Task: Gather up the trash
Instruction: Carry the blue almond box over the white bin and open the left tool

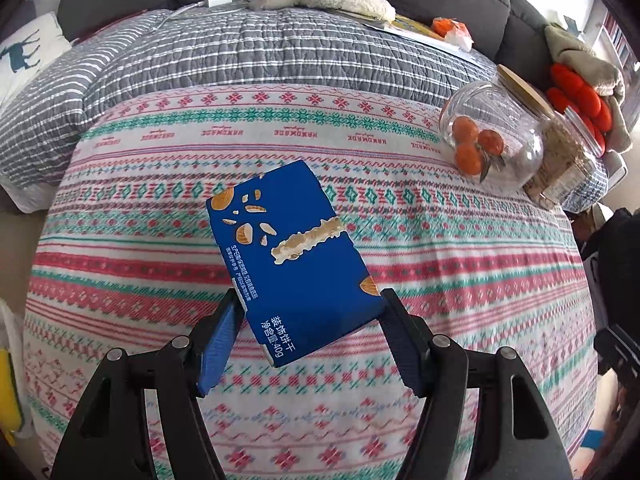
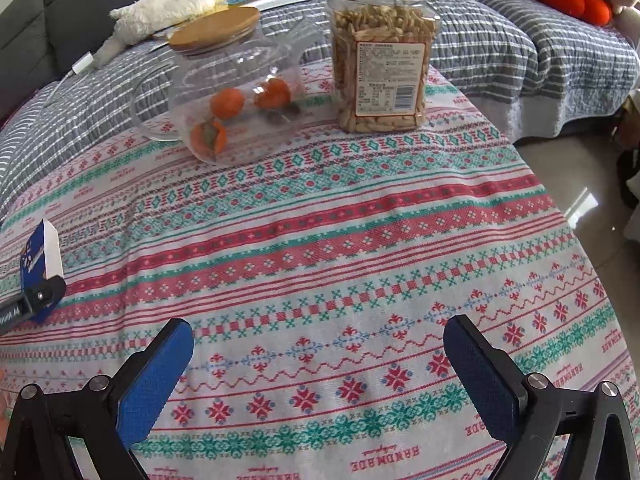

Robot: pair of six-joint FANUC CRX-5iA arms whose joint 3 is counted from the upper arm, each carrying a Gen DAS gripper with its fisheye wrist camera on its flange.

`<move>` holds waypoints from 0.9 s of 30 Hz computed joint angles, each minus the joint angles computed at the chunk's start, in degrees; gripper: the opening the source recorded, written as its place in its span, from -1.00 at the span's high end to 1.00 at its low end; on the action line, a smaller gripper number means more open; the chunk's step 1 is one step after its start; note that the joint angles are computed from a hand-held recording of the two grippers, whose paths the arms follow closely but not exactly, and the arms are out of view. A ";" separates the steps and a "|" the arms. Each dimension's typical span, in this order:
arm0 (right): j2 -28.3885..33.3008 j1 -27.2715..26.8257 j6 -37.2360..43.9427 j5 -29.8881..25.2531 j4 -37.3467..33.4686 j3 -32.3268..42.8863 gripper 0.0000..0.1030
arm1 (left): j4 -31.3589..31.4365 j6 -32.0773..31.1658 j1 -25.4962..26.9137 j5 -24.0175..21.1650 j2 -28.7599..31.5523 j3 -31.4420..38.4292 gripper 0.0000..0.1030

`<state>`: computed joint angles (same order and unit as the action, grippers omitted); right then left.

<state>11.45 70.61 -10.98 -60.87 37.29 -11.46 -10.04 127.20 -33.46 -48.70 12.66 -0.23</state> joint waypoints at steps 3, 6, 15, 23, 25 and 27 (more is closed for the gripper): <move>1.54 1.35 2.53 -1.27 -0.62 2.81 -0.99 | 1.69 -3.23 1.35 0.94 -5.59 -5.87 -0.38; 3.44 2.68 5.90 -2.58 -1.71 5.96 -0.99 | 2.46 -5.52 2.44 0.48 -10.94 -10.54 -0.38; 7.35 6.17 12.64 -2.97 -3.49 12.74 -0.99 | 8.73 -13.74 10.18 -0.98 -27.12 -24.13 -0.38; 11.47 7.84 16.42 -2.96 -5.95 18.71 -0.99 | 8.20 -19.55 18.56 -5.63 -40.14 -32.30 -0.39; 12.27 8.03 16.79 -2.96 -6.07 19.89 -0.99 | 9.62 -22.61 22.66 -6.85 -43.64 -34.76 -0.39; 13.36 7.99 17.15 -3.35 -5.94 21.46 -0.99 | 11.43 -26.11 27.89 -8.25 -47.76 -37.50 -0.39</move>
